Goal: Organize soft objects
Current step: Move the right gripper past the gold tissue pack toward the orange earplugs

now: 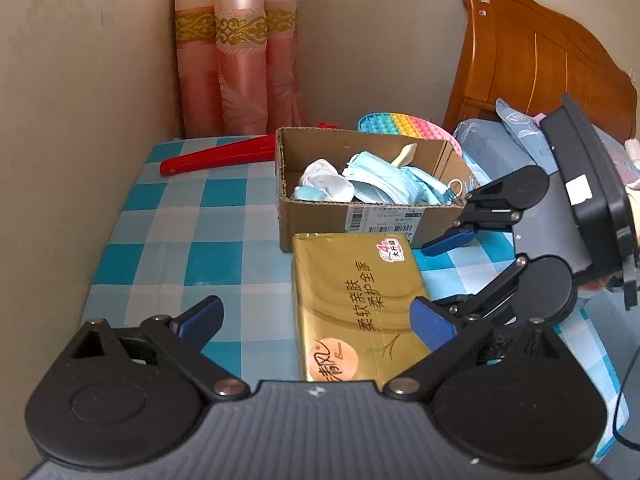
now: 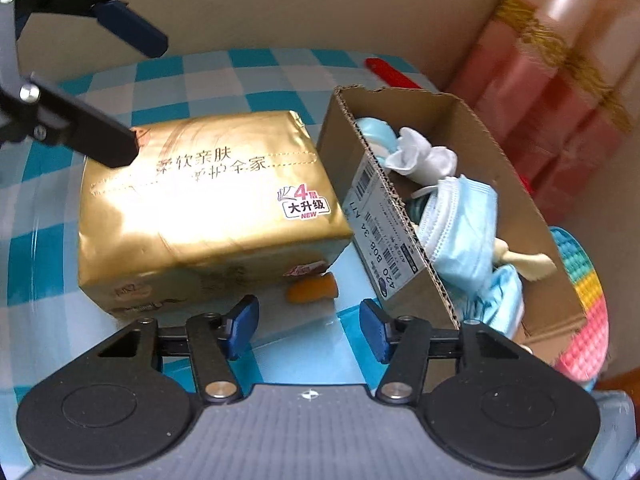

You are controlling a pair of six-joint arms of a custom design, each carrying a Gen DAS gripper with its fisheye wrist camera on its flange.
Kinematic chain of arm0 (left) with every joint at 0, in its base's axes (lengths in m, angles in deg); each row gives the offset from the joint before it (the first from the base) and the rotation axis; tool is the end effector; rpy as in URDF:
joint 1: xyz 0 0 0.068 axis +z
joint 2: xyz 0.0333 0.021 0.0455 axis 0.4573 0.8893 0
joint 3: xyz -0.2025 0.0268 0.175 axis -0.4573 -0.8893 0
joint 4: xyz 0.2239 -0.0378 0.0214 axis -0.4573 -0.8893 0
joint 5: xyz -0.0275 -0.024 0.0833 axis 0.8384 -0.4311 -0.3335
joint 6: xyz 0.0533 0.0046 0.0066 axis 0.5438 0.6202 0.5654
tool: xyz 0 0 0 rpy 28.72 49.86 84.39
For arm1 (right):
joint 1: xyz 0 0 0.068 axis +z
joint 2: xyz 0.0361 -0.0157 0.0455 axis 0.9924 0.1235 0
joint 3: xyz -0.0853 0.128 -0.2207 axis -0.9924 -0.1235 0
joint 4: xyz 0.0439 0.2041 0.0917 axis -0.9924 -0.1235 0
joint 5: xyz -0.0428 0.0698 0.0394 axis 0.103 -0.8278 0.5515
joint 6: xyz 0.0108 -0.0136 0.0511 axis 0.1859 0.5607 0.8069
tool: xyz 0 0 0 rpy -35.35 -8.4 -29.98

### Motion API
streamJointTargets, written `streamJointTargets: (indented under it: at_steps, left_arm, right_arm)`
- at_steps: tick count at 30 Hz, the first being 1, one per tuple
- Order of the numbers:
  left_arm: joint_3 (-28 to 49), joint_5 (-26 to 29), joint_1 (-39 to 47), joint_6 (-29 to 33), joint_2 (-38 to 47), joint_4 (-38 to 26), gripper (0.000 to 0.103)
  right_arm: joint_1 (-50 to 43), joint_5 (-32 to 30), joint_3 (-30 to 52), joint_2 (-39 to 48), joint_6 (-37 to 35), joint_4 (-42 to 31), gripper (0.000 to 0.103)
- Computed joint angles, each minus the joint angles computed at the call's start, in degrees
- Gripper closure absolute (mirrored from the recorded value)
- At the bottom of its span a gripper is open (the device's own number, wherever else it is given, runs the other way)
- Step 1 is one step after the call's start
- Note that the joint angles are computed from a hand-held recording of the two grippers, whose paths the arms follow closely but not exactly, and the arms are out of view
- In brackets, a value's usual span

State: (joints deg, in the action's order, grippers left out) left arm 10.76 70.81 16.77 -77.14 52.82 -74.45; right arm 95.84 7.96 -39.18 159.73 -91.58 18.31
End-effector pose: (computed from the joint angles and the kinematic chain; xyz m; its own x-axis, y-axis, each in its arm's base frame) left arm 0.2864 -0.0638 0.1658 -0.6212 0.3006 -0.7237 0.5087 0.8571 -0.0807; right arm 0.2804 0.0686 0.1257 -0.4840 -0.7228 -0.4932 -0.7188 0.6498 -0.2470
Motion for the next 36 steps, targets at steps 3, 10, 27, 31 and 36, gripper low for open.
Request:
streamJointTargets:
  at_steps: [3,10,27,31,36]
  left_arm:
    - [0.4,1.1,0.5,-0.3,0.8,0.4,0.004]
    - [1.6,2.5,0.6,-0.7,2.3,0.8,0.004]
    - [3.3,2.2,0.7,-2.0,5.0,0.8,0.004]
    - [2.9,2.5,1.0,-1.9,4.8,0.9,0.004]
    - [2.6,3.5,1.3,-2.0,4.9,1.3,0.004]
  right_arm:
    - [-1.6,-2.1,2.5,1.8,-3.7,-2.4,0.048]
    - [-5.1,-7.7,9.2,4.4,-10.5,-10.3,0.050]
    - [-6.1,-10.8,14.8,6.3,-14.4,-17.3,0.076]
    - [-6.4,-10.8,13.4,4.7,-13.7,-17.1,0.081]
    - [-5.7,-9.3,13.2,4.6,-11.8,-16.5,0.079]
